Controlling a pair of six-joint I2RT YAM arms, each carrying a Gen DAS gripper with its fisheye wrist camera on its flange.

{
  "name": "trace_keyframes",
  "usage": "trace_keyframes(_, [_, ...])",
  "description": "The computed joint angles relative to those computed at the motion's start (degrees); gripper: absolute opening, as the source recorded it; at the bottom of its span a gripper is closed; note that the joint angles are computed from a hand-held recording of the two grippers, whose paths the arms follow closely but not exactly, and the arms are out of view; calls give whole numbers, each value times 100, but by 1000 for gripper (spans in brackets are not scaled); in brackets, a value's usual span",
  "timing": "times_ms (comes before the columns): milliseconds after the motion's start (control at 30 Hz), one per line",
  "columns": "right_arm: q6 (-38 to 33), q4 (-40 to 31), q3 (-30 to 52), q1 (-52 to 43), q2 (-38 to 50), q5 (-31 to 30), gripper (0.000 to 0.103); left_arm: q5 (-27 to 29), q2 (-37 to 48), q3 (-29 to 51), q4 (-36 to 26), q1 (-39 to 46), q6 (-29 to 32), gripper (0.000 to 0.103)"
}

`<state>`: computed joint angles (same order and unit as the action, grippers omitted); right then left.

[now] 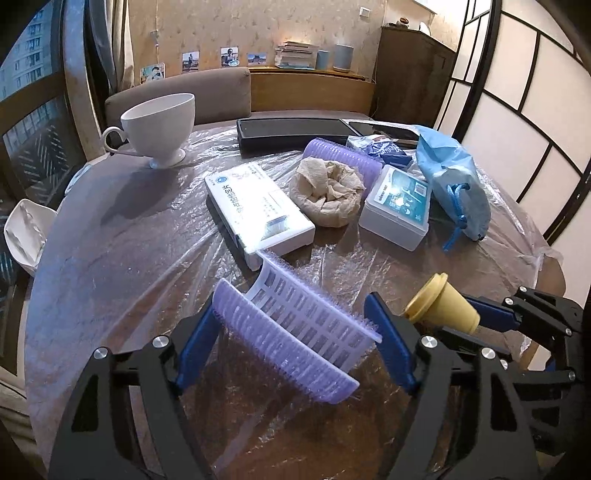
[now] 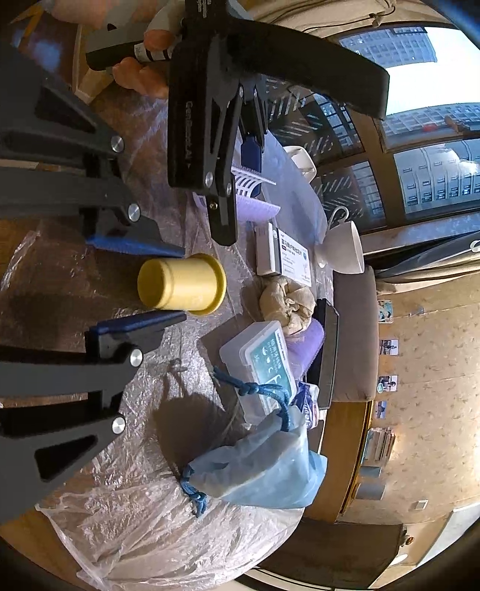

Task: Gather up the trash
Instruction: 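Grasp the lavender plastic rack with the left tool while the right tool grasps the yellow cup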

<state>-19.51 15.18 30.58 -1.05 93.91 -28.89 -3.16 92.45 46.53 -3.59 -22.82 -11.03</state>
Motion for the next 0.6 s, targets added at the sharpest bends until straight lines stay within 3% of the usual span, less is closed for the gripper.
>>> trace_keyframes(400, [200,336,-49,131,97,201,31,-8,3,-56,34,8,7,79])
trace_keyframes(500, [262,411,-26,217,114,313,43,-25,-10,-75,47,3,17,79])
trace_keyframes(600, [317,479,-9,339,109,465,45,-22,-16,-84,54,7,16,79])
